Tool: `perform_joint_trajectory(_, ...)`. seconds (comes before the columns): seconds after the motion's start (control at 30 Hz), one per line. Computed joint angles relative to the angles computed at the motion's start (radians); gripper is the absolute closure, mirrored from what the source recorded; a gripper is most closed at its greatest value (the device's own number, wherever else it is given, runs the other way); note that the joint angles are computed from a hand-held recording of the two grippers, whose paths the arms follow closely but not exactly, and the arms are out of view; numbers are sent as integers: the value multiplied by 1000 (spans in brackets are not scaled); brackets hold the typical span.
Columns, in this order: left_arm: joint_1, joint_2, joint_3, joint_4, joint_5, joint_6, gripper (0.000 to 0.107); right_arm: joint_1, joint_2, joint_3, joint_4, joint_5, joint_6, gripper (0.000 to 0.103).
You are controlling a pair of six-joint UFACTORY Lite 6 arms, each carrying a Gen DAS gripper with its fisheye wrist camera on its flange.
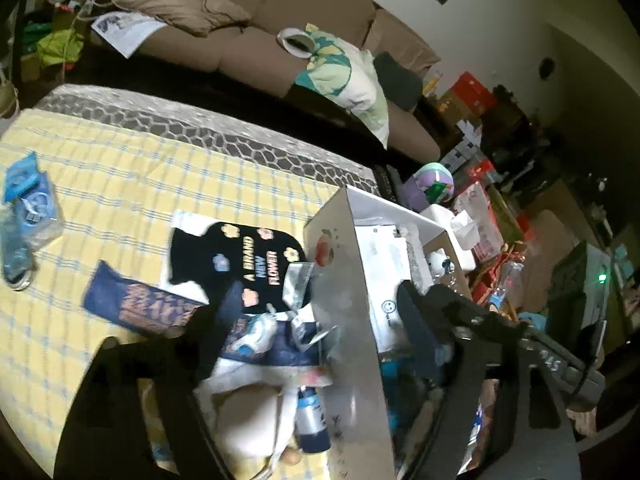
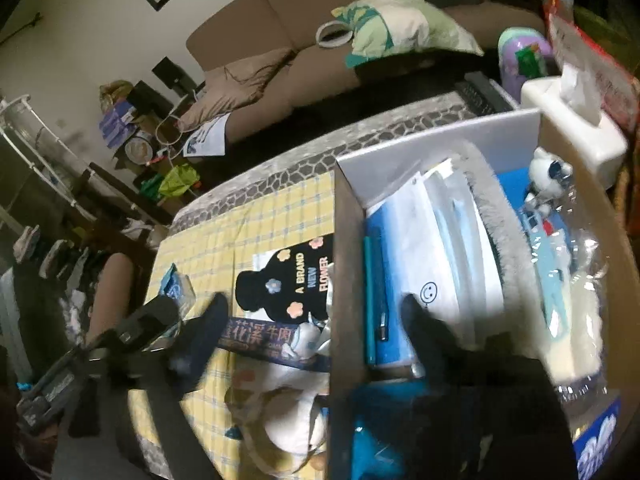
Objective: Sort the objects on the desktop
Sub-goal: 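Withdraw both grippers from the white box back over the table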
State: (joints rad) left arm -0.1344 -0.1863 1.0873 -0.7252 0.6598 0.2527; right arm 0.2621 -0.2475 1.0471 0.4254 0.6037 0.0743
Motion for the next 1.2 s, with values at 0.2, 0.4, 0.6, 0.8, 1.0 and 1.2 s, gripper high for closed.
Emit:
perform_joint_trajectory(0.2, 149, -146, -13, 36, 147, 33, 4, 236, -37, 75, -405, 61, 411, 0)
perform_joint_trajectory(0.4, 369, -249, 0, 36, 341, 141, 4, 521, 5, 181, -738, 189, 753, 0)
perform_joint_trajectory(0.6, 691, -283, 43, -25, 575, 358, 4, 759, 95, 313, -905, 308, 968, 0)
perform_joint_trajectory(0.8, 1100, -154, 166, -78, 798, 664, 4, 892, 208, 432, -940, 343, 1065, 0)
perform_joint_trajectory(1.0, 1338, 126, 339, -57, 789, 846, 4, 943, 332, 493, -962, 241, 1143, 0)
perform_joint_trajectory(1.2, 1359, 330, 379, -35, 692, 896, 4, 940, 520, 577, -994, 104, 1164, 0)
